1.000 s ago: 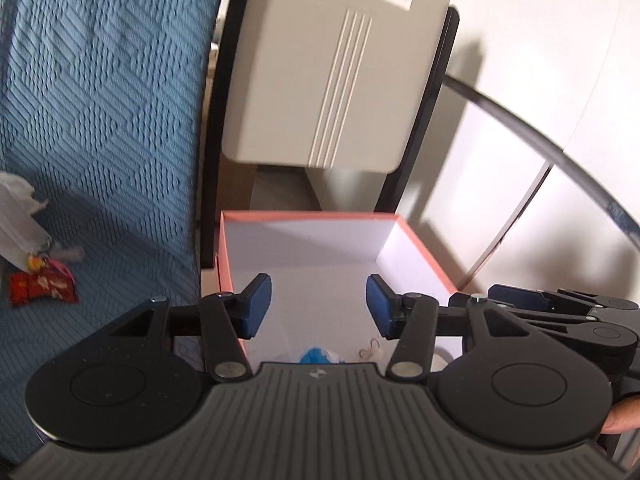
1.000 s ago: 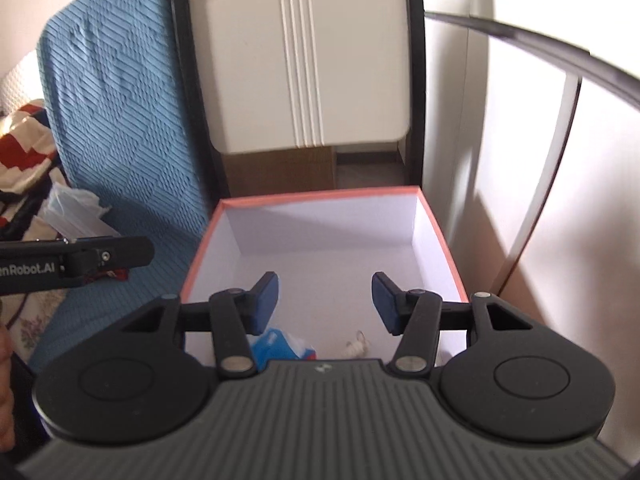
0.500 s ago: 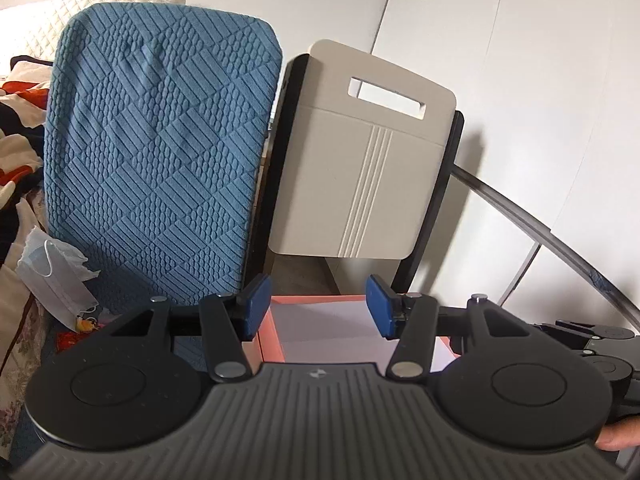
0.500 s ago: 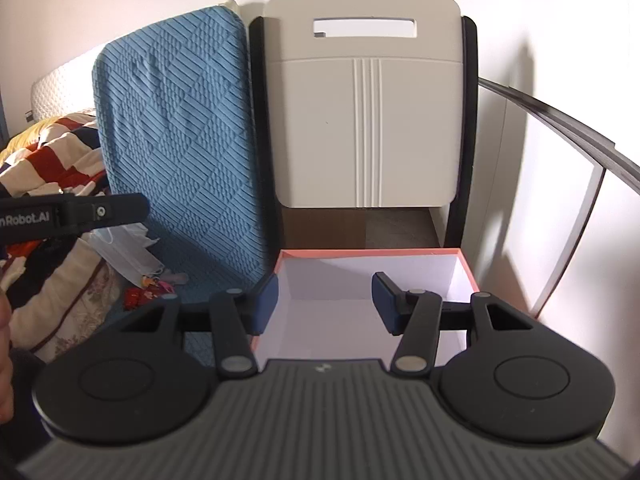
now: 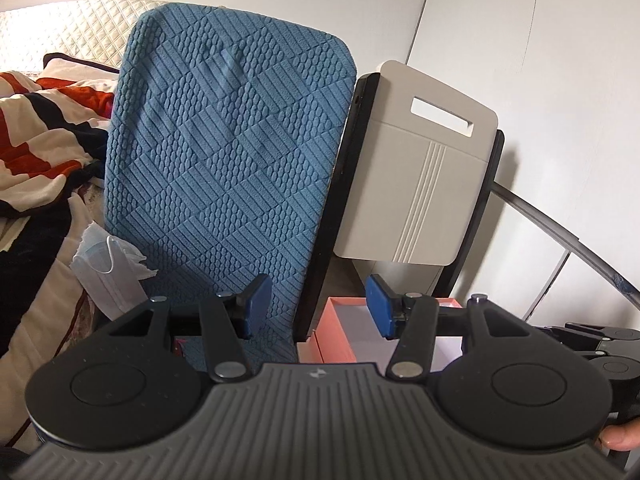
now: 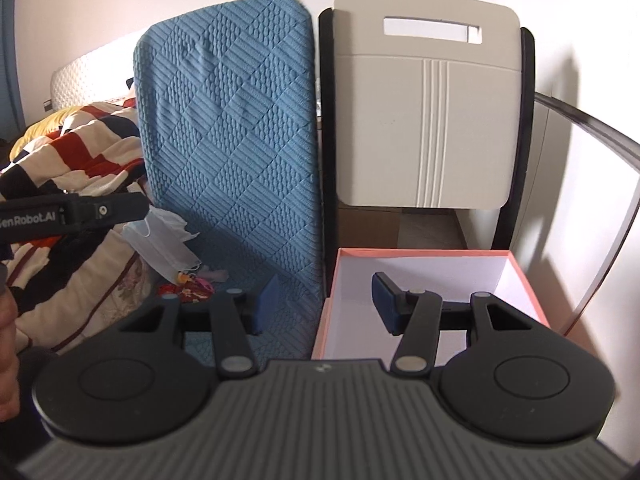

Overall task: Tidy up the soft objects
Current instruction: 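Withdraw both open tools from the box back over the seat cushion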

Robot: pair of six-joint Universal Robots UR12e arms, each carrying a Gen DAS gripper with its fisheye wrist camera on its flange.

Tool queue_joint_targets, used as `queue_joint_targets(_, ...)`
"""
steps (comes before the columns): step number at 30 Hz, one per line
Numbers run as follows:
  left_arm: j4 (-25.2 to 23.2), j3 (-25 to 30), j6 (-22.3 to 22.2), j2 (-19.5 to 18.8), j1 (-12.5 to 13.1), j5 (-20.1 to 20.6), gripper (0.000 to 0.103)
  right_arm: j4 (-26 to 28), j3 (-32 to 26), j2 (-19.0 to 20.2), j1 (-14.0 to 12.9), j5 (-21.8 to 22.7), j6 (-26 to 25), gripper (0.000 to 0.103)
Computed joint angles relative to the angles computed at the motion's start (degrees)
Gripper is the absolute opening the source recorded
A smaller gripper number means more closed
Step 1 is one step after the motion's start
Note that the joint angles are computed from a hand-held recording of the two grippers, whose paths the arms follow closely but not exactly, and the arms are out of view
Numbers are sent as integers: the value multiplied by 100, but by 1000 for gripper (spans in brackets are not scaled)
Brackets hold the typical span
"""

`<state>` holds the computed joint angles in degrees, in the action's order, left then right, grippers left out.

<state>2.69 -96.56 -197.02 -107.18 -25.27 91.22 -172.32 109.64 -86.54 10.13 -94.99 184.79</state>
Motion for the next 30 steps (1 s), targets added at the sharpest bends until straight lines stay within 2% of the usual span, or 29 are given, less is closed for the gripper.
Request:
queue_joint_targets(8, 138, -359, -74, 126, 241, -161, 59, 148, -72, 201, 309, -183, 43, 54)
queue_joint_targets(13, 180, -533, 124, 200, 303, -15, 59, 255, -101, 272, 435, -219, 97, 54)
queue_joint_targets(16, 214, -635, 118, 217, 360, -101, 59, 244, -120, 322, 499, -260, 129, 54)
queue_joint_targets(22, 345, -740, 236, 143, 441, -148, 59, 351, -182, 463, 603, -305, 213, 54)
queue_joint_targets(25, 317, -742, 386, 81, 435, 24, 59, 411, -195, 533, 633, -213, 204, 54)
queue_joint_targets(30, 197, -789, 319, -9, 470, -19, 59, 460, -206, 644, 680, -128, 176, 54)
